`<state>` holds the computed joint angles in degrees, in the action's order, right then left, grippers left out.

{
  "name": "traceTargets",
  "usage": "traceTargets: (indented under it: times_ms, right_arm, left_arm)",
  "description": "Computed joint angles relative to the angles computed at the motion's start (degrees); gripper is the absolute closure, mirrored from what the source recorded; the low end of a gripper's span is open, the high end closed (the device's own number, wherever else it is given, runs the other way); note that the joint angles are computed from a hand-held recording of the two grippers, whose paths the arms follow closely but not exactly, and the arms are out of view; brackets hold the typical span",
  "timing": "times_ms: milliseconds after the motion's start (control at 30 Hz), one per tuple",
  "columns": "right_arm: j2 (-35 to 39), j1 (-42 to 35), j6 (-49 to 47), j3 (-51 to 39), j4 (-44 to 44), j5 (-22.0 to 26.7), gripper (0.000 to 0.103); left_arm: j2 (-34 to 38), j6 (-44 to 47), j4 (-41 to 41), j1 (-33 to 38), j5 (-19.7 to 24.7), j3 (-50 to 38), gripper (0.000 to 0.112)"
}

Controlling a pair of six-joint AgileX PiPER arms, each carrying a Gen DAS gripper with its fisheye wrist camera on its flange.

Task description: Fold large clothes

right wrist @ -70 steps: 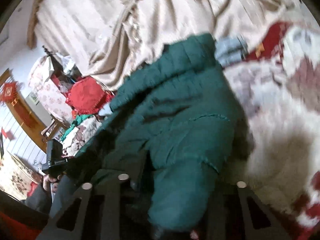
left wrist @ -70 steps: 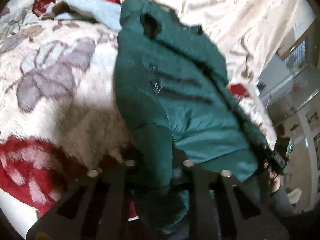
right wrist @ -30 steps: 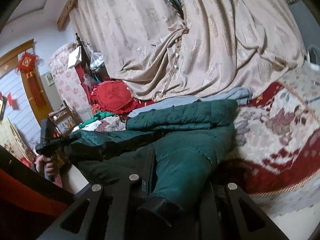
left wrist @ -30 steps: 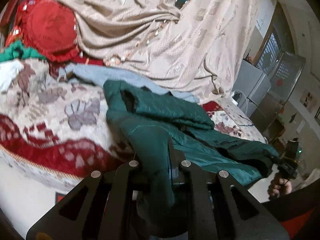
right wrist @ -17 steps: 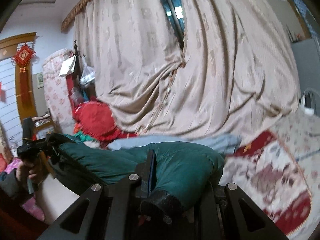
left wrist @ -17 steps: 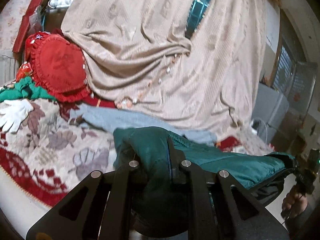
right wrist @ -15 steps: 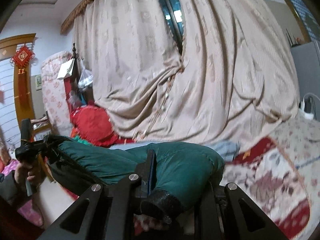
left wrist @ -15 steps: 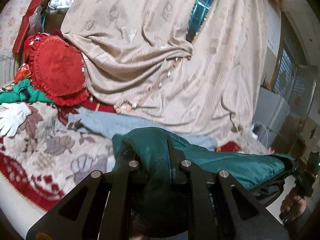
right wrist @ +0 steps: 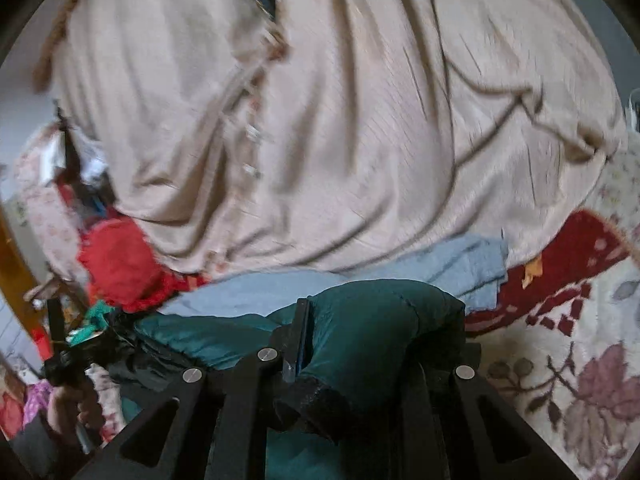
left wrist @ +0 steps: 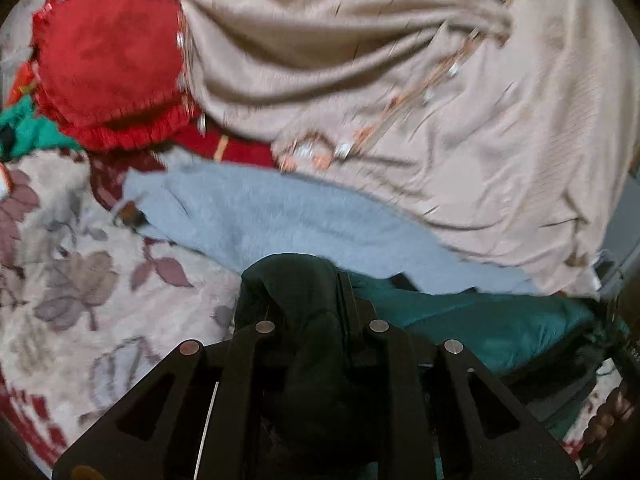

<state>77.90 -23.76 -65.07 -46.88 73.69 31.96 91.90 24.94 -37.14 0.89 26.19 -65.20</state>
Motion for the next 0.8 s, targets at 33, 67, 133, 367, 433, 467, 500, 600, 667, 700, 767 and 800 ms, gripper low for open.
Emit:
traceTargets:
  times_ms: [33, 67, 133, 367, 433, 467, 500, 600, 667, 700, 767, 800]
  right_arm:
    - [2.2, 1.2, -0.1, -0.6, -0.5, -2.1, 0.087]
    - [5.3, 2.7, 0.3, -1.6, -1.4, -4.7, 0.088]
    - [10.7, 4.0, -0.4, -2.8, -1.0, -6.9, 0.088]
    - [19.7, 2.4, -7.4, -3.6, 5.3, -4.6, 0.087]
    - [19.8, 0.3, -2.0, -4.9, 0.9, -0.5, 0.083]
    - [19.2, -0.8, 1.6, -5.2, -1.6, 1.5, 0.080]
    - [18.3, -2.2, 4.5, -5.1, -3.0, 4.0, 0.078]
    - [16.6, -8.3, 11.5, -4.9, -2.4, 15.5, 0.056]
    - [14.5, -11.9, 12.9, -3.4, -0.8, 20.7, 0.019]
    - [12.1, -13.7, 12.1, -2.0, 0.4, 22.4, 0.017]
    - [7.8, -14.1, 12.8, -1.7, -1.8, 22.5, 0.017]
    - [5.8, -13.9, 13.2, -1.8, -3.4, 21.7, 0.017]
  left_arm:
    - [2.9, 0.3, 0.6, -1.3, -2.7, -0.6, 0.096]
    - [4.0, 0.7, 0.7, -1.8, -3.9, -0.6, 0.096]
    - [7.3, 1.9, 0.0, -3.1, -7.3, -0.5, 0.096]
    - [13.7, 12.0, -9.8, -4.5, -10.4, -1.2, 0.095]
    - [14.0, 12.9, -11.3, -3.3, -7.3, -2.5, 0.094]
    - [14.6, 13.6, -12.5, -1.7, -3.5, -4.0, 0.092]
    - [15.2, 13.5, -13.2, 0.0, 0.9, -5.7, 0.089]
    - [15.4, 13.4, -13.8, 4.1, 12.1, -9.7, 0.074]
    - [13.0, 15.2, -16.1, 7.8, 18.0, -10.1, 0.062]
    - [11.2, 16.1, -17.1, 9.2, 18.9, -9.5, 0.049]
    - [7.8, 18.6, -19.7, 11.5, 19.2, -7.7, 0.034]
    - [5.3, 20.5, -21.5, 13.1, 18.9, -6.4, 0.032]
